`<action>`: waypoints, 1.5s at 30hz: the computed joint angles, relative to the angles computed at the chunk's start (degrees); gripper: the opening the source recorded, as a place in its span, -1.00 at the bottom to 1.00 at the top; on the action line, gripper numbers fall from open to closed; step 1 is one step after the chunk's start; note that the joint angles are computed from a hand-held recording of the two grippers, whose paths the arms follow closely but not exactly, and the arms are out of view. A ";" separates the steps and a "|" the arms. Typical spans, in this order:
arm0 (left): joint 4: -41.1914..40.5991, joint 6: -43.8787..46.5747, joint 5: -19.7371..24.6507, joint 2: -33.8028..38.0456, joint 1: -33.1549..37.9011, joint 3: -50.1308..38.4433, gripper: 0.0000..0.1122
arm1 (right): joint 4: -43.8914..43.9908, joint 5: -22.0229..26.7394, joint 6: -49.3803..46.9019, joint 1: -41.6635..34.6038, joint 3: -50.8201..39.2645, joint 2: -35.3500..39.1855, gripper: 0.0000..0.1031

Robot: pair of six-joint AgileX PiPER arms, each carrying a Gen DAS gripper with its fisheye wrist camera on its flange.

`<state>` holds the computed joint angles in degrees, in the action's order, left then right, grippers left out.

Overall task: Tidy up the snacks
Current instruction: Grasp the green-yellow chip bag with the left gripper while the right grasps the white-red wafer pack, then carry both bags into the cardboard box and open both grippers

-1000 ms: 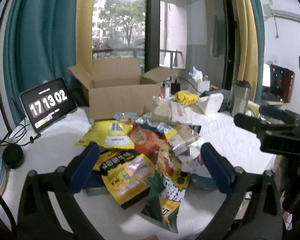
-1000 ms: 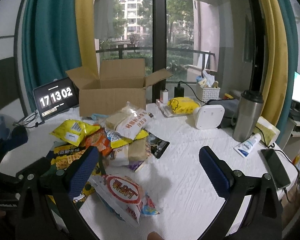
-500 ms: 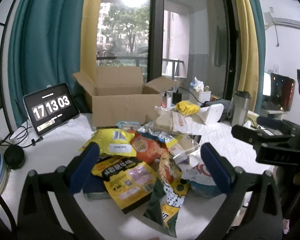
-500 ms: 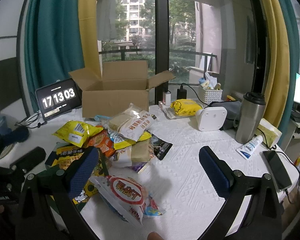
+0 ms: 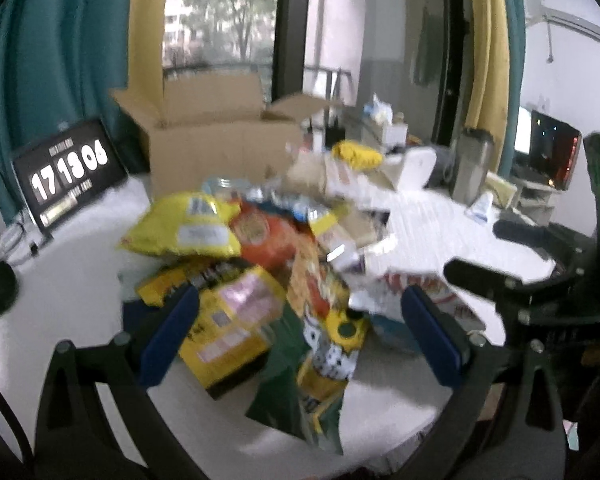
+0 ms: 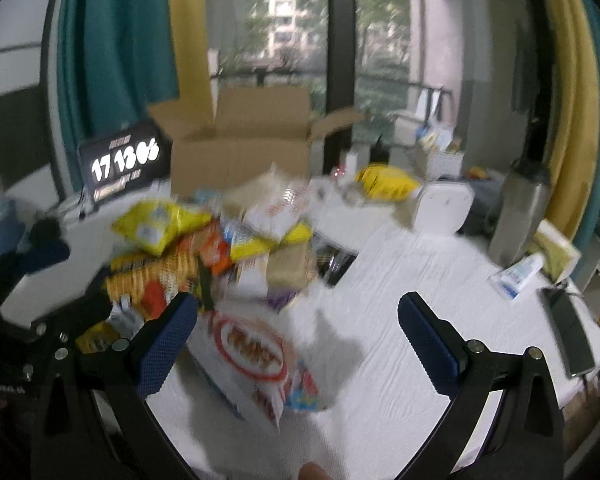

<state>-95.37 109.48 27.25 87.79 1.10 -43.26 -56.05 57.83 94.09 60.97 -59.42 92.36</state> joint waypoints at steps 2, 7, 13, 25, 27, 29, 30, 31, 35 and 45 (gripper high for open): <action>3.10 -3.00 -0.51 1.78 -0.79 -1.03 0.50 | 1.99 -4.13 -1.75 -1.35 1.41 0.39 0.99; 15.01 -13.89 -1.66 6.94 -3.62 -4.57 0.08 | 4.07 -8.86 -2.29 -3.32 2.99 3.62 0.99; 17.91 -15.76 -3.29 9.09 -5.80 -5.65 -0.23 | 3.54 -13.40 -1.59 -5.89 5.14 4.38 0.47; 26.42 -24.50 3.96 5.08 -3.39 -10.33 -0.40 | 1.57 -14.74 -4.83 -7.75 6.08 -2.71 -0.40; 27.13 -25.67 4.65 4.37 -3.26 -11.67 -0.40 | 0.98 -14.95 -5.49 -8.12 5.99 -4.38 -0.46; 27.54 -26.78 5.68 4.03 -2.81 -13.26 -0.40 | 0.90 -15.36 -6.55 -8.94 5.51 -6.02 -0.52; 27.94 -27.47 6.26 3.81 -2.63 -14.24 -0.40 | 0.46 -14.88 -6.81 -9.02 5.09 -6.52 -0.54; 28.24 -27.98 6.39 3.67 -2.60 -15.03 -0.40 | 0.21 -14.30 -7.65 -9.15 4.38 -7.11 -0.58; 28.56 -29.04 7.42 4.83 -2.28 -19.18 -0.40 | -0.87 -13.91 -10.58 -10.72 1.81 -8.38 -0.66; 28.87 -31.63 8.51 12.47 -0.94 -34.18 -0.40 | -1.17 -16.85 -18.13 -18.10 -5.75 -6.89 -0.80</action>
